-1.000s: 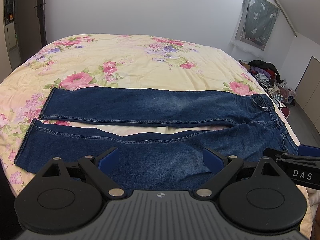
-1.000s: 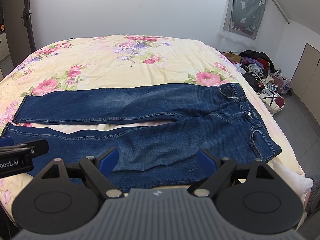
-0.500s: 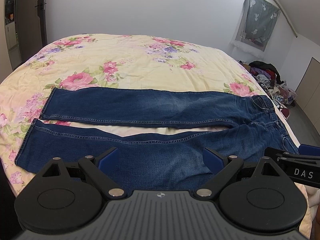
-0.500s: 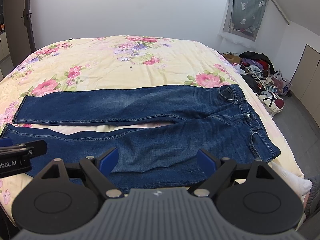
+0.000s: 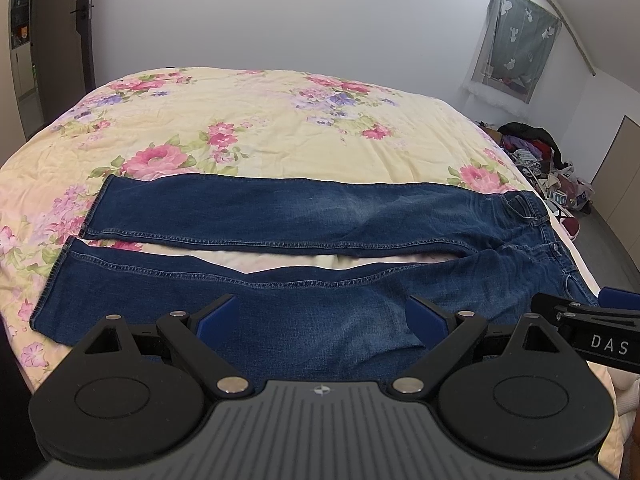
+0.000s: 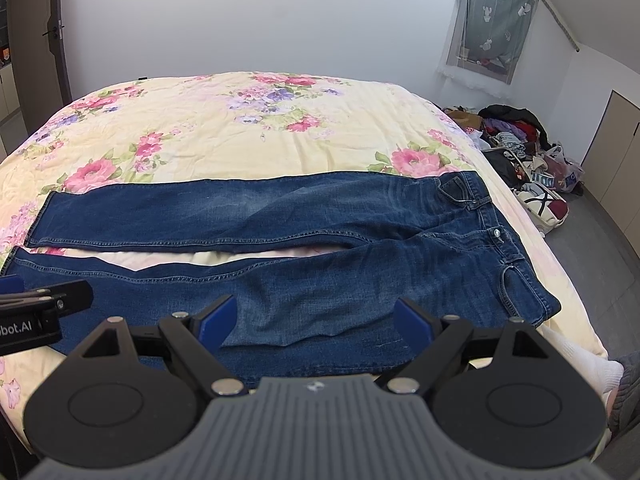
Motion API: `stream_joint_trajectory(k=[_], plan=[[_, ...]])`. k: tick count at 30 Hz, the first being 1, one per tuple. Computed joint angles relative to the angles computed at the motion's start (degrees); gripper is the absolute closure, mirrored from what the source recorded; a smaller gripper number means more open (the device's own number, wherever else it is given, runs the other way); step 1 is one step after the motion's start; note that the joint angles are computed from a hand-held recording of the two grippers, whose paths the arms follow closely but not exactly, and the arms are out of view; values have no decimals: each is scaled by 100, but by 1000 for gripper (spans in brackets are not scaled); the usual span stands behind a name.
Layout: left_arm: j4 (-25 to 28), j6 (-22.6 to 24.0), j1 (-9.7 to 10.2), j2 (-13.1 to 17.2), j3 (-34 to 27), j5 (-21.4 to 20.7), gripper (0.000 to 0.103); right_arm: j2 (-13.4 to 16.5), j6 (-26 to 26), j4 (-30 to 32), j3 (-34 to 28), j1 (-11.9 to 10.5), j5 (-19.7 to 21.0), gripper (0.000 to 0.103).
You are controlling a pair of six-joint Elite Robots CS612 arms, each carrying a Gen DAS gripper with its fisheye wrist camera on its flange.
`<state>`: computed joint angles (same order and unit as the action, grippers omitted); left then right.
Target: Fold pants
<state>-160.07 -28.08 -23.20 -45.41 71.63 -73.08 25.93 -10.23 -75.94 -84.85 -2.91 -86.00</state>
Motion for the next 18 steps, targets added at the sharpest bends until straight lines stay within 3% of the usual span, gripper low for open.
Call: stream_joint_trajectory(k=[18], plan=[[151,-83,39,-1,-44,-22,0,13,6,-4,10,14,-34,21]])
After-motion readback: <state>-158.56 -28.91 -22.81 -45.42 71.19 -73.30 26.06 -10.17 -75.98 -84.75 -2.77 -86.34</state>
